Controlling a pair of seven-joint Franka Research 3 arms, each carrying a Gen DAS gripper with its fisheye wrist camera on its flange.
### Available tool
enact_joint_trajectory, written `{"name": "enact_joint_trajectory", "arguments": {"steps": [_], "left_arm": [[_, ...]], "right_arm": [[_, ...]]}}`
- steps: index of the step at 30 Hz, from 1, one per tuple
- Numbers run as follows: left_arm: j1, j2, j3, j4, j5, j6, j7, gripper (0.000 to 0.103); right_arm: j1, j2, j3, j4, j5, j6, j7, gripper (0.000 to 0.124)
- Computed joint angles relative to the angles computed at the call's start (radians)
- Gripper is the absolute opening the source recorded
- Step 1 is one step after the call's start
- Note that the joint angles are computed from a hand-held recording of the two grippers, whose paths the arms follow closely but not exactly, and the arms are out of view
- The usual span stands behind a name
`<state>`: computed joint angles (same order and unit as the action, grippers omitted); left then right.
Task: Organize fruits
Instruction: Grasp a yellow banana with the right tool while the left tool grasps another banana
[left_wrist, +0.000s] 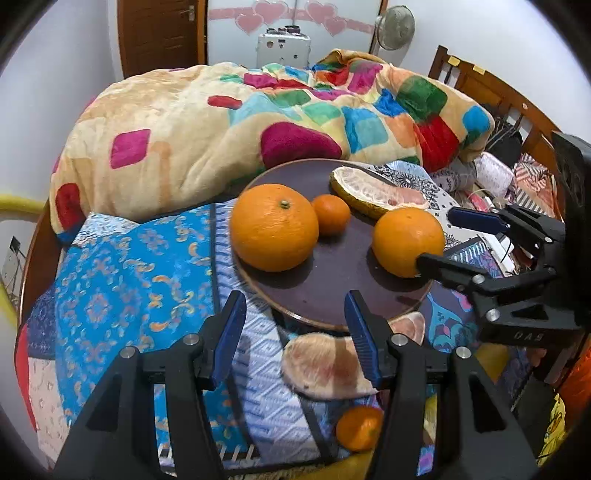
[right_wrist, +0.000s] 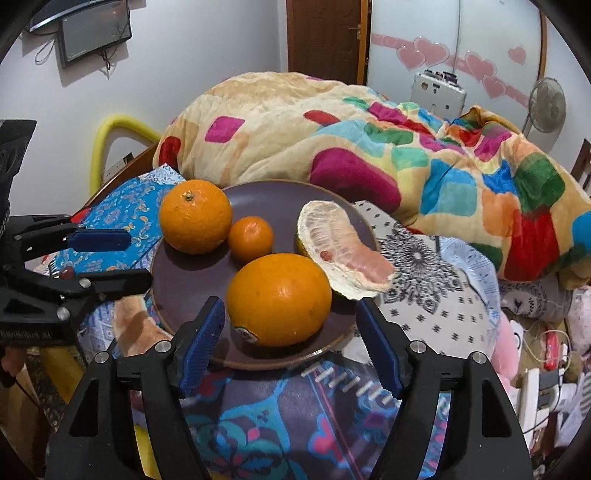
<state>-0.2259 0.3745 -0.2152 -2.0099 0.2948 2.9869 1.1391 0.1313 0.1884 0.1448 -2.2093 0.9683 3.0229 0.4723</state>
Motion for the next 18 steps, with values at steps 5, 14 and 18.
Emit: {"name": "enact_joint_trajectory", "arguments": {"steps": [5,14,18], "left_arm": [[-0.02,-0.077,0.035,-0.087,0.037,0.015,-0.053,0.056],[-0.002,-0.222,0.026,-0.275,0.055,0.035,-0.112,0.066],[-0.005,-0.273,0.016,-0.35,0.066,0.046,-0.144,0.077]], "right_arm": [[0.0,-0.069,0.004,-0.053,0.103,0.009,-0.088,0.071],[0.076,-0.198,-0.062,-0.169,0.298,-0.005,-0.279,0.079],[0.108,-0.239,-0.088,-0.228,0.318,-0.03,-0.314,0.08]]}}
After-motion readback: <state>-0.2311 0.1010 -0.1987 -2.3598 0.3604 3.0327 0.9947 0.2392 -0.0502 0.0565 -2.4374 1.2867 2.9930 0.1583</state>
